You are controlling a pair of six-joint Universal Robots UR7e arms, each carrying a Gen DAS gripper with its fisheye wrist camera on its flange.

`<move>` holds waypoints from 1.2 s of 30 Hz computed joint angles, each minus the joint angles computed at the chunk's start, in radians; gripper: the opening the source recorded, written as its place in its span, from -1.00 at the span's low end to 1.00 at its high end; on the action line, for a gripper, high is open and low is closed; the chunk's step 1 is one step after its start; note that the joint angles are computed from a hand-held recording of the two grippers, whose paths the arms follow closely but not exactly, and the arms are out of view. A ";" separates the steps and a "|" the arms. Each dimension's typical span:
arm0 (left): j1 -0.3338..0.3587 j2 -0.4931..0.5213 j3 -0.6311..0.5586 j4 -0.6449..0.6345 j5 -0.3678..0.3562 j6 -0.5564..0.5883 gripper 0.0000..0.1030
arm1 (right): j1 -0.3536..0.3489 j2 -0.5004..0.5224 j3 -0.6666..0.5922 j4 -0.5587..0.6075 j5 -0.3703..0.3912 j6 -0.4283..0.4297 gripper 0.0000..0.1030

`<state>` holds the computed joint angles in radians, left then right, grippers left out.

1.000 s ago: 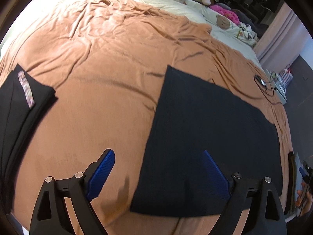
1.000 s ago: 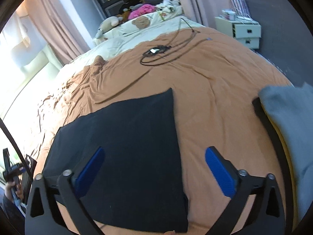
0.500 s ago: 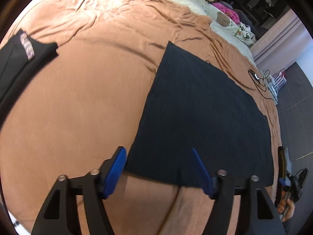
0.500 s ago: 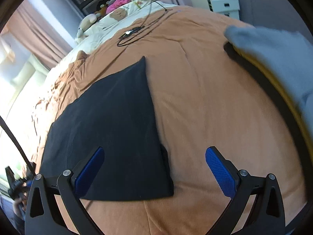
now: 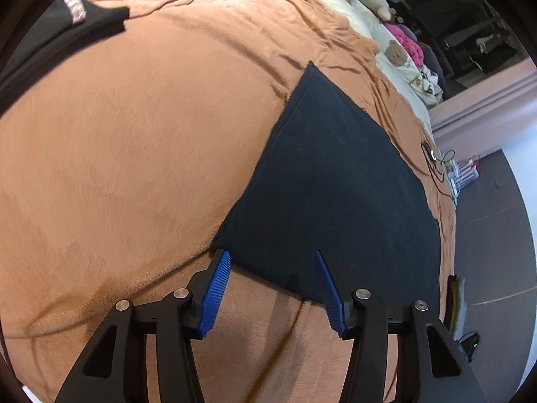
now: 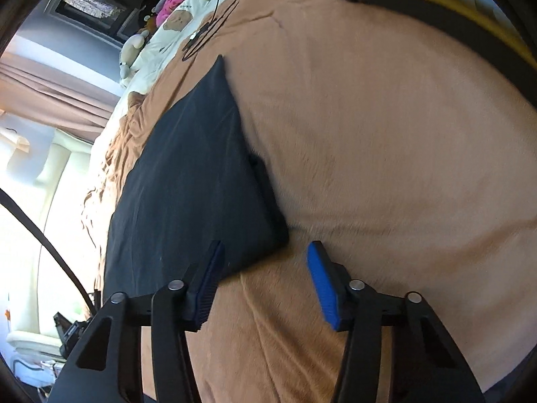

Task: Fold small clothes

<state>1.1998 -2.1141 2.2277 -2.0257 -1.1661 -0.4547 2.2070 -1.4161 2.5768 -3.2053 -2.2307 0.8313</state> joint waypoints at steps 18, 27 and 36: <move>0.095 0.023 0.049 -0.188 -0.047 -0.031 -0.31 | -0.087 0.137 0.064 -0.355 0.060 -0.005 -0.52; 0.126 -0.034 0.088 -0.269 -0.097 -0.047 -0.36 | -0.085 0.246 0.118 -0.596 0.072 0.015 -0.73; 0.110 -0.028 0.101 -0.286 -0.073 -0.067 -0.36 | -0.081 0.312 0.158 -0.738 0.073 0.044 -0.72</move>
<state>1.3101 -2.1424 2.3284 -2.3117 -1.2388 -0.5216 2.1257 -1.1038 2.7347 -3.9434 -2.1572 0.8750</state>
